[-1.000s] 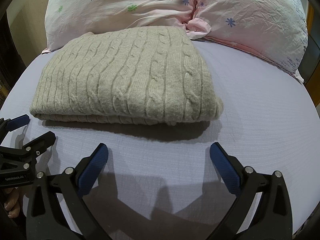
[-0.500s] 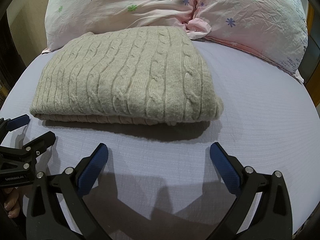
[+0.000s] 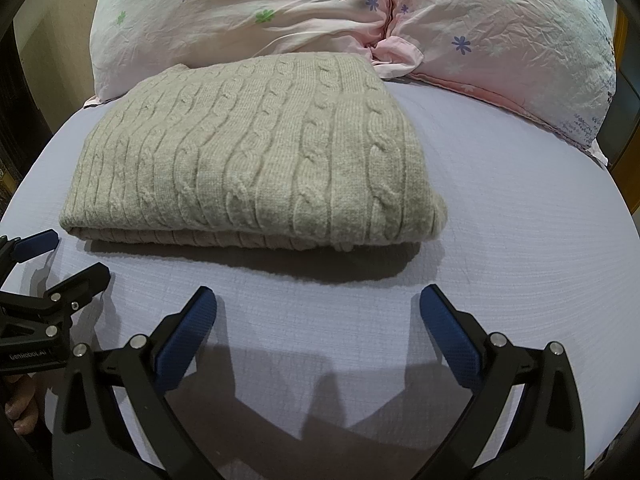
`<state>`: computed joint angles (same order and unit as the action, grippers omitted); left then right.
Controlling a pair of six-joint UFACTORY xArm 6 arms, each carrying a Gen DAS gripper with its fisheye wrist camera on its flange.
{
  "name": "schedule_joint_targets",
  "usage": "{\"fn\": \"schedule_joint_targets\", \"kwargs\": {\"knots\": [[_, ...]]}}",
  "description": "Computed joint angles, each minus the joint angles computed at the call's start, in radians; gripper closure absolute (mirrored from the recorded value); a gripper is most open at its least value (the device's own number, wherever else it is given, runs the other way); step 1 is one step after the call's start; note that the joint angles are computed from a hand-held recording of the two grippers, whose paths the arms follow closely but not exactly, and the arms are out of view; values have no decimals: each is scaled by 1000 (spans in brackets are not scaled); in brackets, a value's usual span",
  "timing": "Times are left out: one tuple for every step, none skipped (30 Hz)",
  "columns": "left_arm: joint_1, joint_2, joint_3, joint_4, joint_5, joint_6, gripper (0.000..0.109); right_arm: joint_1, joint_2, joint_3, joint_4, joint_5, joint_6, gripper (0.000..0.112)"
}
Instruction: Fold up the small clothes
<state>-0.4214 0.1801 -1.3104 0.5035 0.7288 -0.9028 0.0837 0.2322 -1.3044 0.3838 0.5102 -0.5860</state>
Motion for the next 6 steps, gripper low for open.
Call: {"fn": "schedule_joint_targets", "kwargs": {"knots": [[1, 0, -1, -1, -1, 2, 7, 0, 0, 0, 0, 0, 0, 11], [2, 0, 1, 1, -4, 2, 7, 0, 0, 0, 0, 0, 0, 11], [2, -1, 3, 4, -7, -2, 7, 0, 0, 0, 0, 0, 1, 11], [3, -2, 5, 7, -10, -3, 7, 0, 0, 0, 0, 0, 1, 11], [2, -2, 6, 9, -10, -7, 7, 0, 0, 0, -1, -1, 1, 11], [3, -4, 9, 9, -13, -5, 7, 0, 0, 0, -1, -1, 1, 11]]}}
